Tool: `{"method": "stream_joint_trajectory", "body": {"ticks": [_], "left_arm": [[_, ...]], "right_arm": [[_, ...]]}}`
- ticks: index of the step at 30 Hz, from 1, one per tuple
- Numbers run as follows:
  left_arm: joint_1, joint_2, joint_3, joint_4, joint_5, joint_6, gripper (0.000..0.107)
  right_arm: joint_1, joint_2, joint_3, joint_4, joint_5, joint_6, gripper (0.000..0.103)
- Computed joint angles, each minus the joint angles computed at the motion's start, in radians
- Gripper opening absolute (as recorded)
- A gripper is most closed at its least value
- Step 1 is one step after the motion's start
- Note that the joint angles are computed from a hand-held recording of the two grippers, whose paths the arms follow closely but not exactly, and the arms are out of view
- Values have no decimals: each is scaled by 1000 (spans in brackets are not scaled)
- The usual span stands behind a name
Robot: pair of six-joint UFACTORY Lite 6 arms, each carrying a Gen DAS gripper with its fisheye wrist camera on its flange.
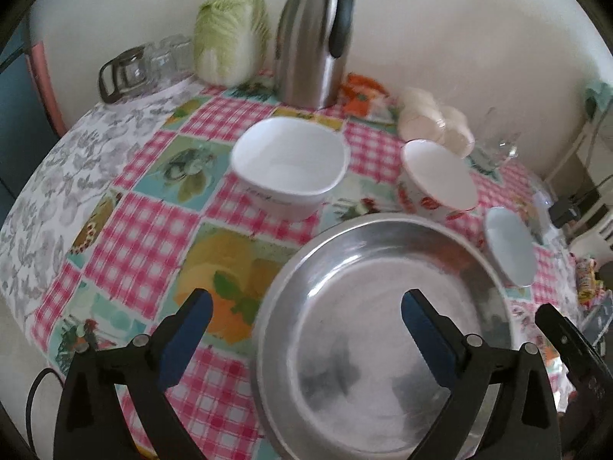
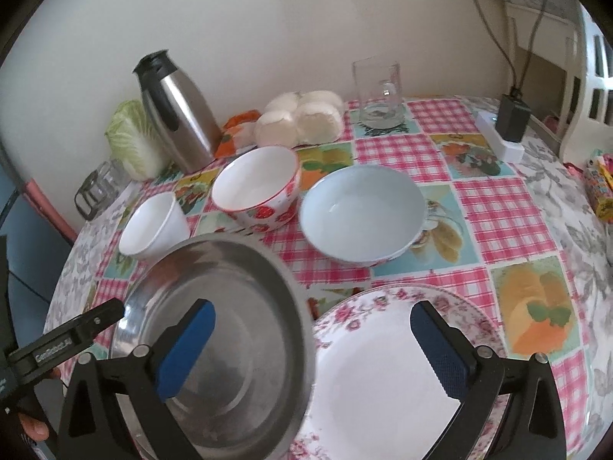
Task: Organize plates and bowls
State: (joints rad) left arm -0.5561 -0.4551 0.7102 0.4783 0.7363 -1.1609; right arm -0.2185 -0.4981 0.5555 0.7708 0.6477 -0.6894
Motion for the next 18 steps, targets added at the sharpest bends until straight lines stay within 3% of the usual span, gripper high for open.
{"method": "stream_joint_trajectory", "body": {"ticks": [9,12,18], "left_arm": [[-75,24,65,-98,-86,60,99],[-89,85,140,-177,-97,127,99],[-187,275,352,-152,-99,96,99]], "right_arm": [[-363,153,59,60,94,-153,103],[-465,246,94,47,108,-166,103],[-613,401,158,22,136,-188,103]]}}
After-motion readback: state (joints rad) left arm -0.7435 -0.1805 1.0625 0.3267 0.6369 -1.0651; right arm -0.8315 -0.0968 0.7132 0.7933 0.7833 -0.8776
